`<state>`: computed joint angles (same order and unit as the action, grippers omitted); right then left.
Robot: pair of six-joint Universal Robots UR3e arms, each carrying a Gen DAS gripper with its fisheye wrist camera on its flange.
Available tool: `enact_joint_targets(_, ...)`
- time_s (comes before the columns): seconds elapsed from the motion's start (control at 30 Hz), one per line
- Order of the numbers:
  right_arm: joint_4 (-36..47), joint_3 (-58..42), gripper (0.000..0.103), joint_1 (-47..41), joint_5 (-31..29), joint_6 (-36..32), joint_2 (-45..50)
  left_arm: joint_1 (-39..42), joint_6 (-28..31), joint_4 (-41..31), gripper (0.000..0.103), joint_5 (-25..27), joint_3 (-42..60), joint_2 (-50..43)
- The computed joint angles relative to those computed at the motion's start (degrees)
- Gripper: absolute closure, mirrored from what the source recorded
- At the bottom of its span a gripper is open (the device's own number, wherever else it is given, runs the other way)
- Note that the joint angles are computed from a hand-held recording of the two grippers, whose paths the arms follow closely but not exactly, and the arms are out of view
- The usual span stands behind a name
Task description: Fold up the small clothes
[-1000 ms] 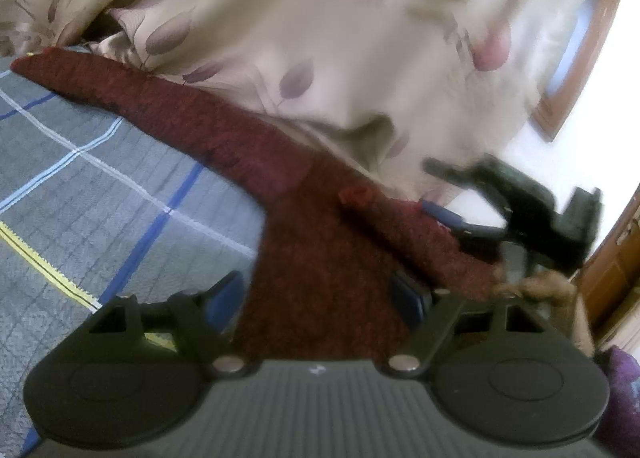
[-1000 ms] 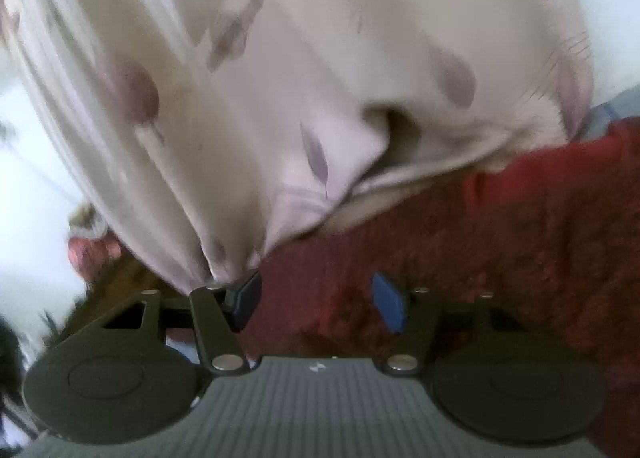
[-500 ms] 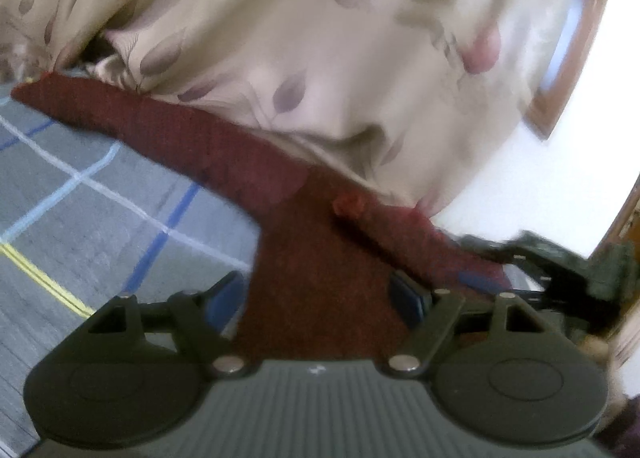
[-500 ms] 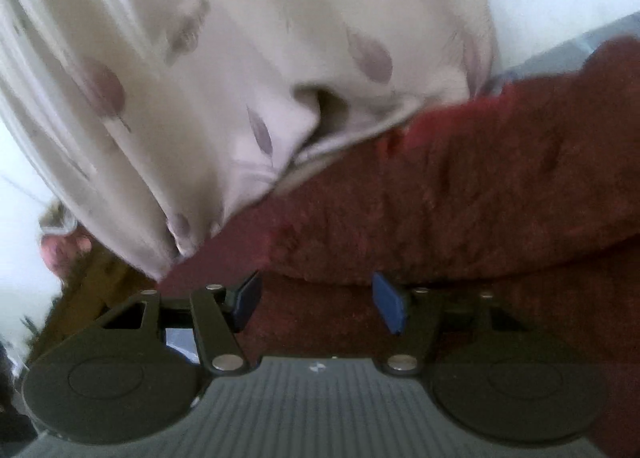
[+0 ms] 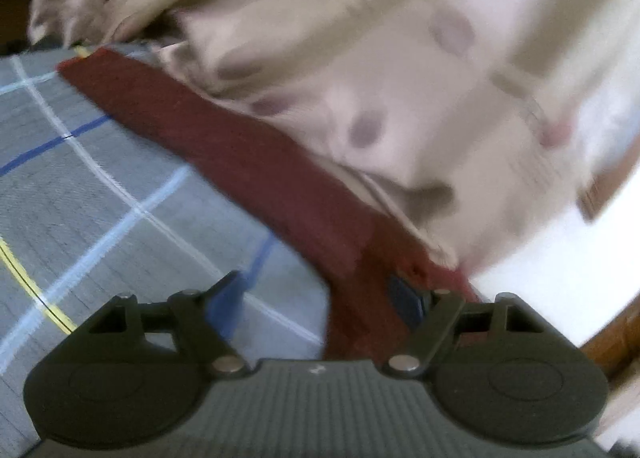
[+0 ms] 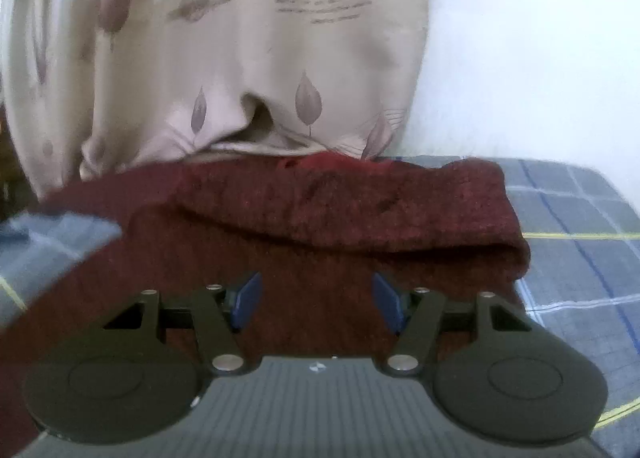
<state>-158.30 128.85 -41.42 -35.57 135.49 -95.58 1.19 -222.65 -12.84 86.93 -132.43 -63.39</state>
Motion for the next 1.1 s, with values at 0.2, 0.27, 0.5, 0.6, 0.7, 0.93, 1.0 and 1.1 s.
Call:
enact_joint_targets(0.2,-7.6,3.0,0.030,2.3,-3.6,1.7,1.5,21.8,6.7,-6.0,0.024,-15.9,-5.4,9.9)
enact_joint_targets(0.27,-6.0,3.6,0.021,1.5,-2.6,0.2,0.6,27.3,8.3,-7.7,0.024,-18.4,-6.1,11.0)
enact_joint_targets(0.5,-6.5,3.4,0.018,2.5,-4.2,0.6,1.0,43.4,12.9,-7.2,0.025,-29.7,-6.9,5.8)
enact_joint_targets(0.6,-7.0,3.9,0.017,2.5,-4.1,0.3,0.7,47.8,13.6,-6.8,0.025,-33.5,-5.7,0.3)
enact_joint_targets(0.7,-7.8,4.3,0.016,2.4,-4.0,0.1,0.6,49.9,11.8,-3.4,0.025,-34.0,-4.7,-5.3)
enact_joint_targets(0.93,-7.6,3.8,0.013,2.7,-4.4,-0.4,0.8,49.3,8.8,4.8,0.025,-35.0,1.8,-18.5)
enact_joint_targets(1.0,-7.6,3.8,0.012,2.9,-4.7,-0.5,0.8,48.4,7.7,6.9,0.029,-33.8,3.9,-21.7)
enact_joint_targets(1.1,-8.2,3.9,0.011,3.0,-5.0,-0.5,0.8,47.6,7.1,7.1,0.074,-32.5,6.2,-25.1)
